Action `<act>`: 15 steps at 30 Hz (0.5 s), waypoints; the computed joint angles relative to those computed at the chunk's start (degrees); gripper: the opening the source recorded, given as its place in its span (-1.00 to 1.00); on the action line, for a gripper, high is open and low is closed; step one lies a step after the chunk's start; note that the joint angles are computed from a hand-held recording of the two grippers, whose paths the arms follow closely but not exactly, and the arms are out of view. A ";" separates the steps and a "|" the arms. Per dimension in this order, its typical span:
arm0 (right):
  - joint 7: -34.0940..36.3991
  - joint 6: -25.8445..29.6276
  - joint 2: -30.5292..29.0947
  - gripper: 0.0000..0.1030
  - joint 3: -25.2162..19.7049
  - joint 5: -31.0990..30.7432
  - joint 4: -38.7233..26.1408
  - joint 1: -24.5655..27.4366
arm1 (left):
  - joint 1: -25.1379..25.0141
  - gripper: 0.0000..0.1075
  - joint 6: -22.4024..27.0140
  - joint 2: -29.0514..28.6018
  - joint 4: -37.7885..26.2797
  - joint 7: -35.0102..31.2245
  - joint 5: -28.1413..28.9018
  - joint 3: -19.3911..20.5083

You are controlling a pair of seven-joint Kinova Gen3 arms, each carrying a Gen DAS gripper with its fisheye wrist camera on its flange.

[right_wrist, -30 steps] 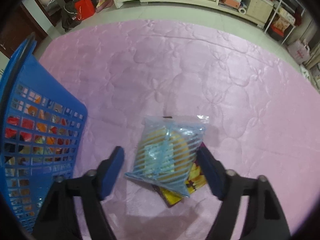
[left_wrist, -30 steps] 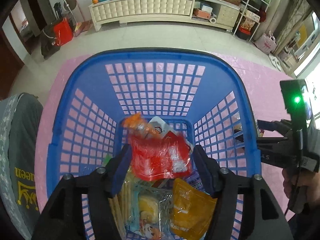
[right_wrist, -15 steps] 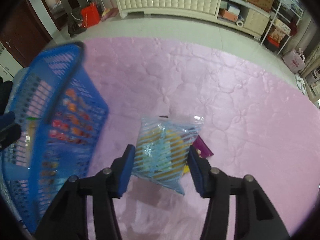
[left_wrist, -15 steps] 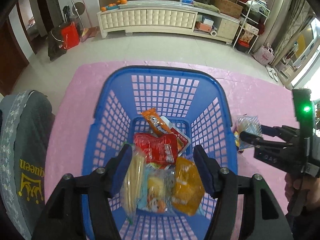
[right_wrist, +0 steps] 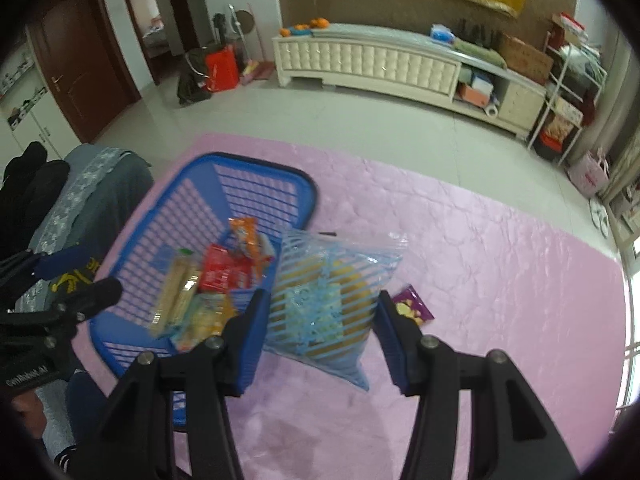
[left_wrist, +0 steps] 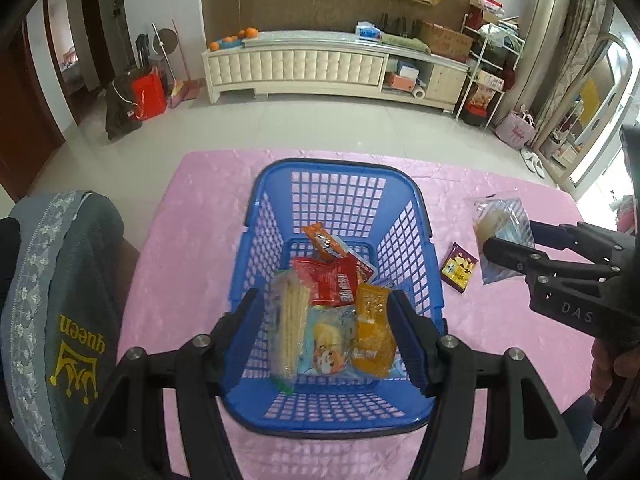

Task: Organize snacks
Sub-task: 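Carry the striped blue bag over the basket with the right gripper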

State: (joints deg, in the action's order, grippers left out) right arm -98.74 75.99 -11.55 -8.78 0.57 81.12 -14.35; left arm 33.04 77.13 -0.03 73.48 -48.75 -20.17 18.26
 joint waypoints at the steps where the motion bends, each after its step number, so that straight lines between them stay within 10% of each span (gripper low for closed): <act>1: 0.12 -0.15 0.24 0.11 -0.33 0.02 -0.29 -0.28 | -0.04 0.15 -0.12 -0.48 0.47 -0.04 0.03 -0.07; 15: -5.92 -0.96 7.14 0.11 -4.36 0.66 -1.59 -7.17 | -7.23 0.15 -3.83 -6.15 8.75 -4.17 4.74 -1.20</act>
